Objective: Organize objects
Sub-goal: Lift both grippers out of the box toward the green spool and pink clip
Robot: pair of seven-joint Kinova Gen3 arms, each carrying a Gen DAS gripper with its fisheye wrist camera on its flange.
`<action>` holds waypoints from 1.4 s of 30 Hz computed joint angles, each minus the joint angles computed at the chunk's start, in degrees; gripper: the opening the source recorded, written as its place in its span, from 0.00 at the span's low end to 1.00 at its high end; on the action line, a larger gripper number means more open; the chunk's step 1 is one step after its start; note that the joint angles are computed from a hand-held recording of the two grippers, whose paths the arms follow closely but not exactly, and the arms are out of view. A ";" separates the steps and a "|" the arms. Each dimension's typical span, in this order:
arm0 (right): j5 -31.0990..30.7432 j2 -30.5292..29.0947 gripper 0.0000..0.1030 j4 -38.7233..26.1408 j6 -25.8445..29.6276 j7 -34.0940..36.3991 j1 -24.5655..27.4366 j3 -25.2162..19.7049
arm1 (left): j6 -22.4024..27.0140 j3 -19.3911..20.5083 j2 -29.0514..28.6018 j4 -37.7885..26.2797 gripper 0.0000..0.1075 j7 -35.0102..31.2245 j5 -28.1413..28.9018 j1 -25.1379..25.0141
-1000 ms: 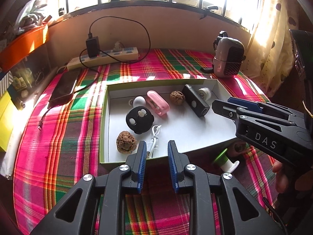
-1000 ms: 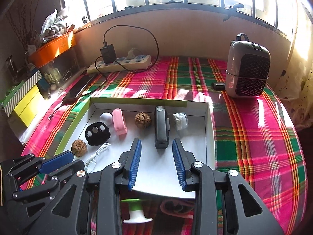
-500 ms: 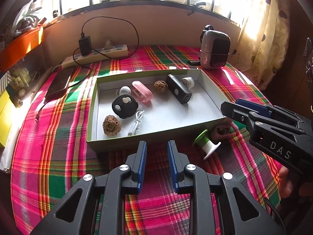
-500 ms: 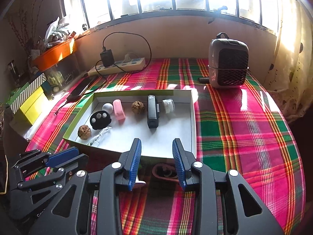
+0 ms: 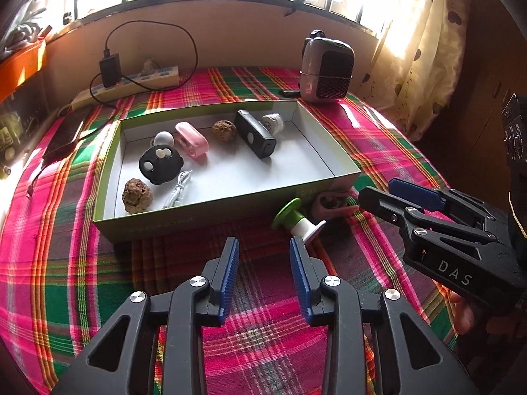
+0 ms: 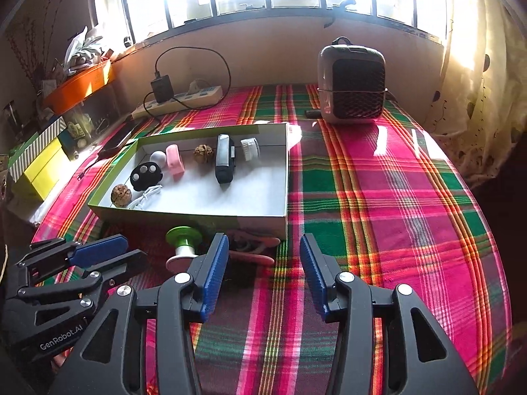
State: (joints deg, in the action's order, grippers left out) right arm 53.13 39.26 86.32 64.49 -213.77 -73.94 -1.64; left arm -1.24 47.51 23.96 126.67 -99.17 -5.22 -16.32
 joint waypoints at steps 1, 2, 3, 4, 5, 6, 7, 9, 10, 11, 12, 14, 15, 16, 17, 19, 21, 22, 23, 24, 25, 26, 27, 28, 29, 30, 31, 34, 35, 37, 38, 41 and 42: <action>0.04 -0.14 0.45 0.48 -0.25 -0.60 -0.11 0.01 | 0.02 1.01 0.44 0.03 0.29 -0.23 -0.33 -0.67; -0.07 -0.21 0.45 0.77 -0.29 -0.96 -0.14 -0.05 | 0.08 1.34 0.64 0.02 0.29 -0.41 -0.52 -0.72; -0.32 -0.23 0.45 0.92 -0.21 -1.20 -0.14 -0.15 | 0.27 1.23 0.69 -0.08 0.30 -0.48 -0.51 -0.37; -0.43 -0.30 0.45 1.23 -0.29 -1.52 -0.13 -0.22 | 0.37 1.32 0.90 -0.20 0.30 -0.57 -0.45 -0.21; -0.53 -0.38 0.45 1.53 -0.37 -1.86 -0.13 -0.28 | 0.57 1.51 1.20 -0.37 0.30 -0.69 -0.39 -0.15; -0.69 -0.46 0.45 1.79 -0.38 -2.18 -0.12 -0.35 | 1.06 1.51 1.46 -0.71 0.30 -0.83 -0.25 0.08; -0.82 -0.52 0.45 2.04 -0.40 -2.53 -0.12 -0.41 | 1.43 1.21 1.63 -1.05 0.30 -1.04 0.01 0.63; -0.94 -0.79 0.45 2.86 -0.59 -3.58 -0.20 -0.52 | 2.41 0.38 1.95 -1.80 0.30 -1.68 0.71 2.00; -1.03 -0.90 0.45 3.17 -0.62 -4.08 -0.21 -0.59 | 2.56 -0.33 1.94 -2.04 0.30 -2.04 1.21 2.95; -1.07 -1.00 0.45 3.49 -0.67 -4.58 -0.24 -0.65 | 2.70 -0.69 1.98 -2.22 0.30 -2.47 1.64 3.58; -1.07 -1.12 0.45 3.82 -0.75 -5.04 -0.23 -0.71 | 2.85 -1.47 1.85 -2.45 0.30 -2.73 2.18 4.60; -1.04 -1.31 0.45 4.32 -0.84 -5.70 -0.18 -0.88 | 3.08 -3.28 1.55 -2.99 0.30 -3.14 3.21 6.79; -1.01 -1.39 0.45 4.51 -0.83 -5.98 -0.17 -0.94 | 3.20 -3.73 1.59 -3.25 0.31 -3.39 3.66 7.46; -0.95 -1.48 0.45 4.71 -0.85 -6.27 -0.15 -1.01 | 3.30 -4.96 1.41 -3.57 0.31 -3.47 4.15 8.83; -0.85 -1.56 0.45 4.90 -0.99 -6.43 -0.05 -1.09 | 3.39 -6.24 1.21 -3.83 0.31 -3.55 4.59 10.21; -0.97 -1.61 0.45 5.04 -1.07 -6.26 0.22 -1.36 | 3.53 -8.47 0.94 -4.30 0.31 -3.38 5.63 12.50; -1.04 -1.63 0.45 5.22 -1.34 -6.29 0.47 -1.47 | 4.21 -10.76 0.84 -5.09 0.31 -2.99 6.69 14.74; -1.09 -1.63 0.45 5.27 -1.49 -6.28 0.58 -1.52 | 4.53 -11.99 0.81 -5.49 0.31 -2.82 7.20 15.93; -1.06 -1.64 0.45 5.36 -1.70 -6.29 0.65 -1.54 | 4.62 -13.10 0.80 -5.78 0.31 -2.64 7.72 17.01; -1.04 -1.65 0.45 5.45 -1.94 -6.26 0.74 -1.56 | 4.74 -13.88 0.85 -6.04 0.31 -2.53 8.16 17.74; -1.05 -1.60 0.45 5.44 -2.10 -6.16 0.81 -1.57 | 5.03 -15.14 0.86 -6.44 0.31 -2.29 8.57 18.91; -1.05 -1.56 0.45 5.42 -2.29 -6.00 0.91 -1.57 | 5.39 -16.29 0.86 -6.81 0.31 -1.99 9.02 19.99; -1.06 -1.53 0.45 5.44 -2.56 -5.85 1.02 -1.58 | 5.77 -16.84 0.98 -7.14 0.31 -1.85 9.46 20.48; -1.11 -1.48 0.45 5.43 -2.80 -5.69 1.13 -1.57 | 6.05 -17.57 1.12 -7.44 0.31 -1.74 9.88 21.16; -1.11 -1.44 0.45 5.44 -3.08 -5.53 1.23 -1.53 | 6.32 -18.49 1.18 -7.68 0.31 -1.21 10.01 21.93; -1.15 -1.41 0.45 5.39 -3.33 -5.28 1.34 -1.52 | 5.93 -18.35 1.26 -7.49 0.31 -1.61 10.64 21.72; -1.24 -1.36 0.45 5.29 -3.50 -4.93 1.43 -1.51 | 5.96 -18.30 1.29 -7.50 0.31 -1.82 10.69 21.66; -1.28 -1.23 0.45 5.04 -4.06 -4.14 1.56 -1.32 | 5.57 -18.08 1.05 -7.00 0.31 -2.16 11.05 21.19; -1.37 -1.16 0.45 4.87 -4.17 -3.70 1.64 -1.29 | 5.45 -17.69 1.07 -6.83 0.31 -2.34 11.09 20.66; -1.28 -1.08 0.45 4.69 -4.68 -3.00 1.71 -1.17 | 5.17 -17.66 0.85 -6.37 0.31 -2.39 11.18 20.24; -1.05 -1.13 0.45 4.80 -5.29 -2.86 1.77 -1.07 | 5.02 -17.87 0.70 -6.21 0.31 -2.38 11.14 20.26; 0.72 -1.77 0.45 6.44 -8.82 -3.83 2.06 -0.52 | 4.77 -18.06 0.44 -5.84 0.31 -2.34 10.96 19.65; 1.33 -2.00 0.45 7.00 -9.96 -4.30 2.17 -0.36 | 4.74 -17.54 0.45 -5.69 0.31 -2.47 10.88 18.86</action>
State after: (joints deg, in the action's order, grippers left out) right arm 54.47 37.27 93.32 54.53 -218.07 -71.77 -2.00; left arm 3.50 29.97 24.41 120.98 -101.64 5.66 2.54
